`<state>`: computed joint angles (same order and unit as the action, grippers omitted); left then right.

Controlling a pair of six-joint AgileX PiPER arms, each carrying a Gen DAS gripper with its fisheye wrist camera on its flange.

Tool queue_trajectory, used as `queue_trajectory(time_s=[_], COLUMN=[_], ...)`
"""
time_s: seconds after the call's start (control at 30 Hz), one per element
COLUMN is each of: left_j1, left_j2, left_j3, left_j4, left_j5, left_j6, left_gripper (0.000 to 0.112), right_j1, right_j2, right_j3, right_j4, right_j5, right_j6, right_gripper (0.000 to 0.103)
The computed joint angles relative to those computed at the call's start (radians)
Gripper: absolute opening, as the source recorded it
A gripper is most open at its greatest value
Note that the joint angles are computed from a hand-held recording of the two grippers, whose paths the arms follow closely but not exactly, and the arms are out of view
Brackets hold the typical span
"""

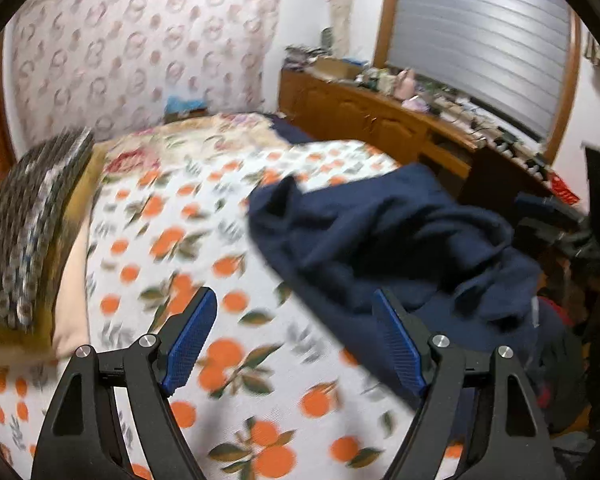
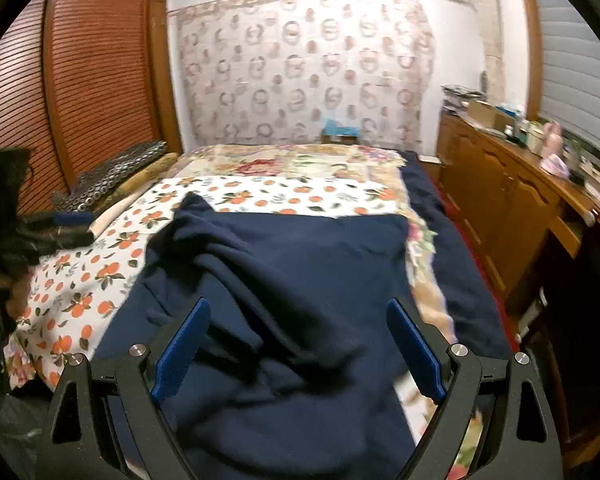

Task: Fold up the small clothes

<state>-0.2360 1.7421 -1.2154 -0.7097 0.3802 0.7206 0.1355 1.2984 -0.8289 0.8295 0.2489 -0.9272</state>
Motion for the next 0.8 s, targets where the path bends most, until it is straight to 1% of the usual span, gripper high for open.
queue_trajectory(time_s=[0.07,0.17,0.23,0.33,0.37,0.4,0.5,0.6,0.63,0.73,0.8], left_j1=[0.013,0.041,0.045,0.048,0.055,0.061,0.063,0.070,0.069,0.068,0.062], left_j2=[0.011,0.022,0.022,0.012,0.000,-0.017,-0.042,-0.052,-0.053,-0.052,-0.062], left_j3=[0.026,0.076,0.104,0.145,0.162,0.184,0.225,0.244,0.247,0.246,0.262], left_j4=[-0.026,-0.146,-0.179,-0.209,-0.245,-0.300,-0.359,-0.438,-0.453,-0.450,-0.502], left_j5=[-0.013,-0.015,-0.024,-0.036,-0.038,-0.045,-0.081,-0.098,-0.101,-0.111,-0.132], left_j6=[0.018,0.123,0.160,0.188,0.218,0.268,0.326,0.401,0.414,0.414,0.470], left_gripper=[0.081,0.081,0.081,0.081,0.081,0.081,0.081,0.081,0.081,0.081,0.081], right_j1=[0.028,0.043,0.047,0.058,0.063,0.064,0.068,0.082,0.094,0.104,0.118], right_j2=[0.037,0.099,0.146,0.202,0.221,0.229,0.263,0.268,0.275,0.279,0.278], right_j3=[-0.042,-0.108,-0.157,-0.223,-0.244,-0.258,-0.312,-0.345,-0.367,-0.397,-0.405], right_j4=[-0.071,-0.077,-0.096,-0.200,-0.237,-0.262,-0.323,-0.356,-0.387,-0.388,-0.364], right_j5=[-0.002,0.025,0.050,0.070,0.075,0.085,0.121,0.157,0.168,0.198,0.213], right_j6=[0.059,0.048,0.059,0.134,0.155,0.169,0.205,0.220,0.248,0.231,0.206], right_gripper=[0.091,0.091,0.091,0.091,0.091,0.091,0.091,0.091,0.091,0.091,0.091])
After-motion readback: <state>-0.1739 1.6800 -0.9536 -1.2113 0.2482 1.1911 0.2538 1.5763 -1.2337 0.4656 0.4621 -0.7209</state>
